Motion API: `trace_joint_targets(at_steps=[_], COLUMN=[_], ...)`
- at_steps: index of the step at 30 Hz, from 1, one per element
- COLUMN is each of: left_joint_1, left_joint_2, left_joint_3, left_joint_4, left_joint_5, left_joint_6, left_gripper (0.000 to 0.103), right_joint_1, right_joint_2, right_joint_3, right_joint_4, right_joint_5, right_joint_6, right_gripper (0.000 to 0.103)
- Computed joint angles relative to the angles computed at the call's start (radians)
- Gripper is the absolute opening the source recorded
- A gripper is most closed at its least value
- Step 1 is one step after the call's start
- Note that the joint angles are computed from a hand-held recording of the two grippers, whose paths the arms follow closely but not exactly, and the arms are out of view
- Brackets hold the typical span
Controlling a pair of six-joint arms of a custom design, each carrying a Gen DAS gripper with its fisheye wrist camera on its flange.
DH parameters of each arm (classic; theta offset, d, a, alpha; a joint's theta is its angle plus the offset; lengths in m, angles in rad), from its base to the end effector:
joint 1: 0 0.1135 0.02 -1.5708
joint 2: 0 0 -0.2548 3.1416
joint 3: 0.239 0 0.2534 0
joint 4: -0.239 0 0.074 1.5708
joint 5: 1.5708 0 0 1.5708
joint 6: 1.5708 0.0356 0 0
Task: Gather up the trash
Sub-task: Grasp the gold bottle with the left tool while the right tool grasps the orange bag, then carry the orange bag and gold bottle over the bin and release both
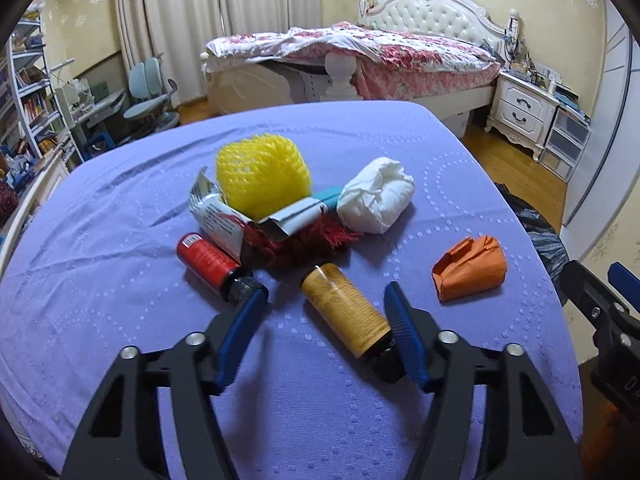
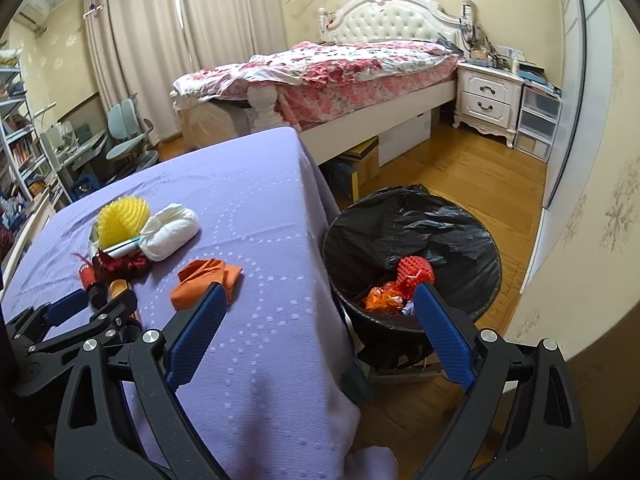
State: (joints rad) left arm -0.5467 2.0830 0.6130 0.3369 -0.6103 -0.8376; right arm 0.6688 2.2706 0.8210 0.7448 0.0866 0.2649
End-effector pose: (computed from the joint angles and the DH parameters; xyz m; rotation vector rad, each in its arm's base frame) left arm 0.2439 -0.1245 0.0032 -0.5176 2.3656 0.2429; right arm 0.2818 0.2188 0.0004 -0.4167 2.2651 0.3900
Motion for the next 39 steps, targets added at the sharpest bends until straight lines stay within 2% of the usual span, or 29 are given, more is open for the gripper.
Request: trace_joint_targets(at_steps=[1, 3, 5, 12, 19, 23, 25, 26, 32, 39], left_joint_1=[0.007, 0.026, 0.029, 0.012, 0.016, 0.007, 0.018, 0.02, 0.035, 0.012], left_joint_2=[-0.001, 0.004, 0.001, -0.034, -0.056, -0.056, -0.053, -0.052, -0.051, -0.068], left_joint_3=[-0.011, -0.035, -0.069, -0.151, -0.208, -0.224, -0.223, -0.226, -0.242, -0.258], left_joint_4=[0.023, 0.075, 0.122, 0.168, 0.191, 0.204, 0.214, 0.22, 0.249, 0.27], left_joint_5=[0.023, 0.077, 0.094, 0.097, 0.064, 0.035, 0.045, 0.046, 0.064, 0.034], left_joint_6=[0.008, 0.021, 0.013, -0.004, -0.014, -0.009, 0.001, 0.001, -0.007, 0.01], left_gripper=[0.05, 0.033, 0.028, 0.028, 0.027, 0.027, 0.027, 0.027, 0.027, 0.027], right_joint_1=[0.007, 0.022, 0.028, 0.077, 0.124, 0.145, 0.157, 0.163, 0.17, 0.166], right_joint_2=[0.001, 0.002, 0.0, -0.001, 0.047, 0.067, 0.077, 0.08, 0.072, 0.025], right_joint_3=[0.003, 0.009, 0.014, 0.065, 0.207, 0.249, 0.265, 0.27, 0.237, 0.159], right_joint_4=[-0.003, -0.014, -0.024, -0.105, -0.284, -0.327, -0.336, -0.338, -0.301, -0.233], right_joint_5=[0.005, 0.008, 0.001, -0.007, -0.033, -0.041, -0.029, -0.023, -0.026, -0.025], right_joint_6=[-0.004, -0.003, -0.004, -0.036, -0.062, -0.067, -0.067, -0.073, -0.069, -0.069], right_gripper=[0.092, 0.092, 0.092, 0.09, 0.07, 0.063, 0.054, 0.052, 0.05, 0.05])
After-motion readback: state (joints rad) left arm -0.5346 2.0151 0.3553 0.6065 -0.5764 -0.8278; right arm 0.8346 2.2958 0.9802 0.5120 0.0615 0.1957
